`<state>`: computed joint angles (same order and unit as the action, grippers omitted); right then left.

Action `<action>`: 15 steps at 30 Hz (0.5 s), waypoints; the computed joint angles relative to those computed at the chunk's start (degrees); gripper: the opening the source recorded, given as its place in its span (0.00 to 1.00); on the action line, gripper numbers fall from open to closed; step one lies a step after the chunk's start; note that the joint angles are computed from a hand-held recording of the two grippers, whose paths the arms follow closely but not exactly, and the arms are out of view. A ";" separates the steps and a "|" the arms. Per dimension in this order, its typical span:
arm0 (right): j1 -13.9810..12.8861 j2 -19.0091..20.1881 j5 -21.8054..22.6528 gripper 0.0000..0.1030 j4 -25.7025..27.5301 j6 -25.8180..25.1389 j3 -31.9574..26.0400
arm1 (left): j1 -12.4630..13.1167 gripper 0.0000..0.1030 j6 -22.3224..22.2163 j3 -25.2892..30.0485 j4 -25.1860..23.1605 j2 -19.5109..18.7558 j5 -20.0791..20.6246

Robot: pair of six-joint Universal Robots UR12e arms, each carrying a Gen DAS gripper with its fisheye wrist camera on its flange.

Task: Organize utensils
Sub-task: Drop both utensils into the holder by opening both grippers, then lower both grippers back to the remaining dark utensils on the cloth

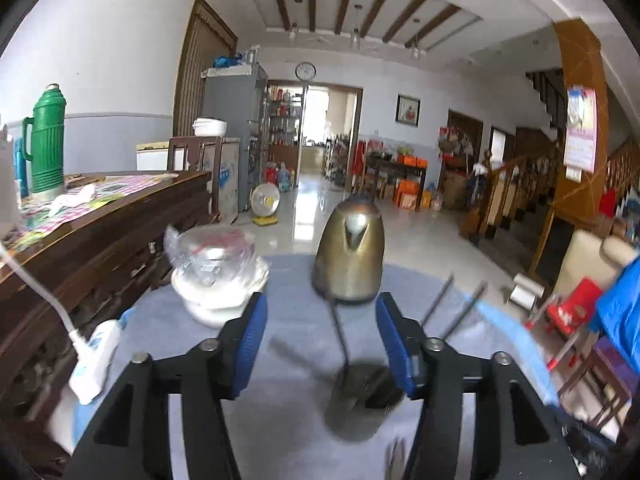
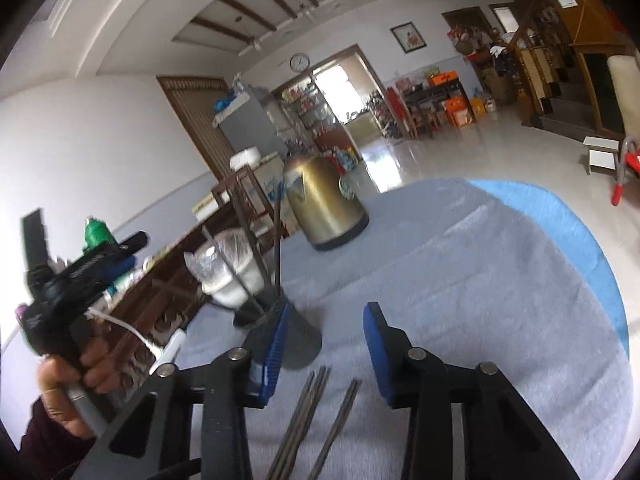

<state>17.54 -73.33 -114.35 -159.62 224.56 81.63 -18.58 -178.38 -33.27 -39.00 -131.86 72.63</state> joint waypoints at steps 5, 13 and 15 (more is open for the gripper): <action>0.25 -0.51 2.53 0.39 6.35 1.31 -0.17 | 0.99 0.63 6.80 -11.24 -6.22 6.86 0.80; -1.46 -0.46 13.08 0.38 20.61 4.89 -1.31 | 1.38 0.63 11.41 -12.77 -27.83 7.25 0.63; -1.77 -0.01 15.00 0.34 21.71 5.25 -1.51 | 1.35 0.63 11.41 -11.81 -31.63 6.44 -0.67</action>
<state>15.77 -73.34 -99.35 -137.90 229.80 80.12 -17.23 -166.97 -45.09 -70.62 -125.42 71.96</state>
